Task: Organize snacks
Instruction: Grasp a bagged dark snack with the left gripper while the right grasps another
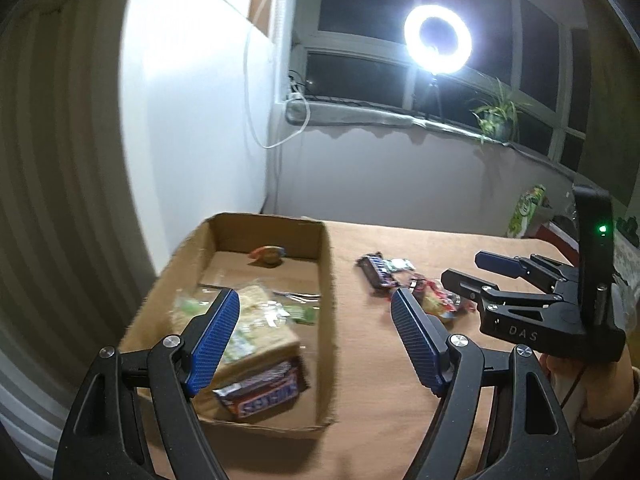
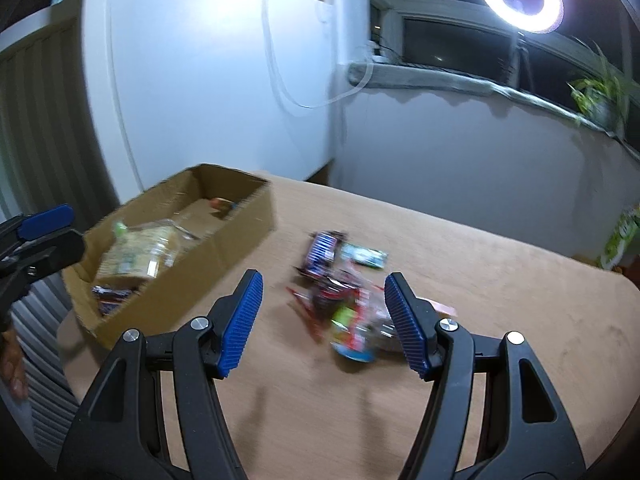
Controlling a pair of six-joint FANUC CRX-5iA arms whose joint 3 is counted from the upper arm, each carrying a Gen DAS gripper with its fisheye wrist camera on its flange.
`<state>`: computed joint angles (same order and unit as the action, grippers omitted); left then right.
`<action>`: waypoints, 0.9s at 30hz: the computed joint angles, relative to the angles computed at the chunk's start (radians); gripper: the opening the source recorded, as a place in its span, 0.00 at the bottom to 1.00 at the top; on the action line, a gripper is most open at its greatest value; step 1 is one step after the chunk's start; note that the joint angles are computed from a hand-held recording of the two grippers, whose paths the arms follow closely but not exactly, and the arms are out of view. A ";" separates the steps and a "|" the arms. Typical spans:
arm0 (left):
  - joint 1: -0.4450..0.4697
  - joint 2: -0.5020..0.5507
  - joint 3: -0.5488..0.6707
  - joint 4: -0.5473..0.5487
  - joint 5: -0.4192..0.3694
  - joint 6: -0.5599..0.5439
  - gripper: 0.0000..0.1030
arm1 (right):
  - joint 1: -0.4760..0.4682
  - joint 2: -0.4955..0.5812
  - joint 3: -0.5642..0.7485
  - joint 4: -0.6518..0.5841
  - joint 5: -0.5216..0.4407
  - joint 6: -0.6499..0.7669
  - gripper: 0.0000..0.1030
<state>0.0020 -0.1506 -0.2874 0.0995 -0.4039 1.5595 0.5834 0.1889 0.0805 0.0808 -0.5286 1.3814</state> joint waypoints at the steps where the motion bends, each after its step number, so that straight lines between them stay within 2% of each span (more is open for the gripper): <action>1: -0.008 0.006 0.006 0.003 -0.001 -0.006 0.76 | -0.010 -0.004 -0.006 0.000 -0.001 -0.008 0.64; 9: -0.083 0.071 0.083 -0.044 -0.034 0.017 0.76 | -0.090 -0.033 -0.052 -0.047 0.003 -0.011 0.64; 17: -0.158 0.163 0.187 -0.111 -0.089 0.062 0.76 | -0.151 -0.021 -0.015 -0.190 -0.045 0.118 0.64; 19: -0.175 0.194 0.222 -0.142 -0.109 0.088 0.76 | -0.162 -0.009 0.003 -0.220 -0.068 0.152 0.66; 20: -0.181 0.216 0.244 -0.161 -0.122 0.107 0.76 | -0.163 0.003 0.016 -0.214 -0.092 0.157 0.71; 22: -0.195 0.263 0.305 -0.223 -0.190 0.194 0.76 | -0.156 0.011 0.009 -0.173 -0.100 0.148 0.72; 25: -0.195 0.311 0.340 -0.228 -0.236 0.252 0.76 | -0.181 0.021 0.043 -0.259 -0.141 0.235 0.72; 27: -0.201 0.334 0.362 -0.254 -0.258 0.282 0.76 | -0.186 0.035 0.065 -0.271 -0.170 0.253 0.72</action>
